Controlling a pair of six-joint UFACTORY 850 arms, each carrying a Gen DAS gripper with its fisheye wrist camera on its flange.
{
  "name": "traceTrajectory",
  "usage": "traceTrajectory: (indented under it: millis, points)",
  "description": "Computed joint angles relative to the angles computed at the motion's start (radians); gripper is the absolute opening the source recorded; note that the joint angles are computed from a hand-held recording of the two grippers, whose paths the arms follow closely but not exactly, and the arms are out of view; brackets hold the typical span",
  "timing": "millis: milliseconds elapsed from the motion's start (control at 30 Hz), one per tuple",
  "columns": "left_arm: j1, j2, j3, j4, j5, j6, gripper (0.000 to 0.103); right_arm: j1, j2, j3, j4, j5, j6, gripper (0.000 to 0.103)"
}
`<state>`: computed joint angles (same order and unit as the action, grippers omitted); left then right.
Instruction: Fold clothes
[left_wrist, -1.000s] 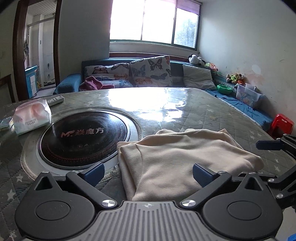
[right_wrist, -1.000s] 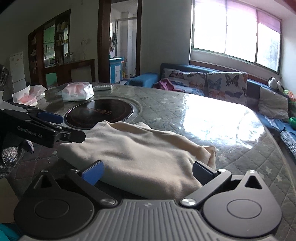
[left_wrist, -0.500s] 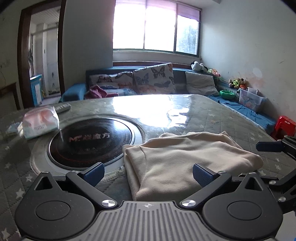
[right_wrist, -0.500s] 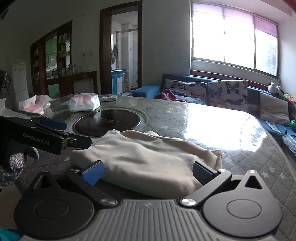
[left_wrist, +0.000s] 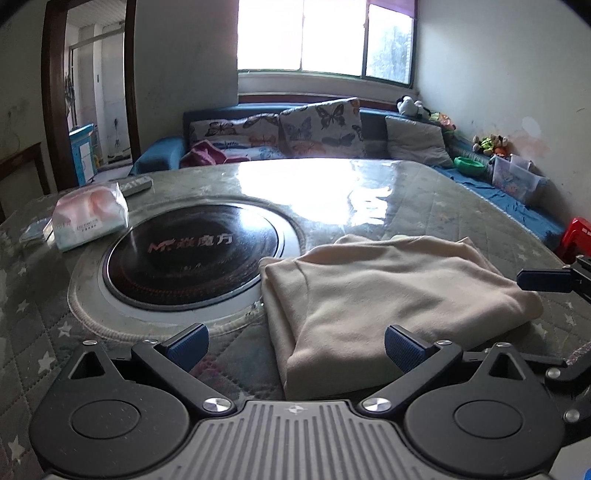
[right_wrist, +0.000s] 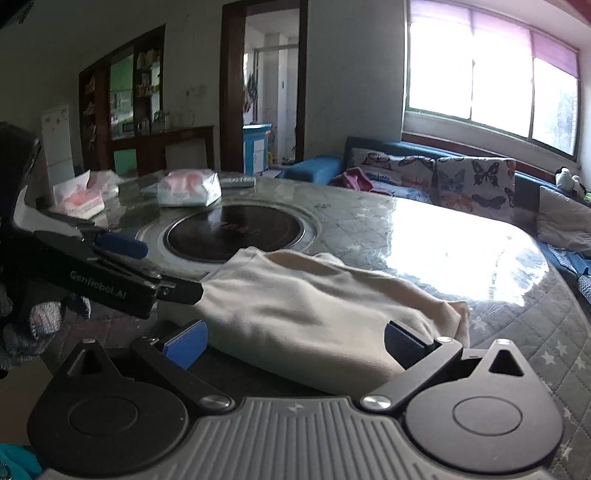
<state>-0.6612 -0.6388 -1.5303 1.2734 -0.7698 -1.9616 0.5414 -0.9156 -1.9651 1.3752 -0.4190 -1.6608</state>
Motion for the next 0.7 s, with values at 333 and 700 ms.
traceTrajectory:
  millis: [333,700]
  points:
    - [0.006,-0.002,-0.002,-0.049,-0.031,0.01,0.103,0.008,-0.018,-0.036,-0.119,-0.025,0.08,0.103]
    - [0.033,0.033,0.055,-0.06,-0.029,-0.085,0.103,0.027,-0.084,-0.166,-0.339,-0.112,0.21,0.083]
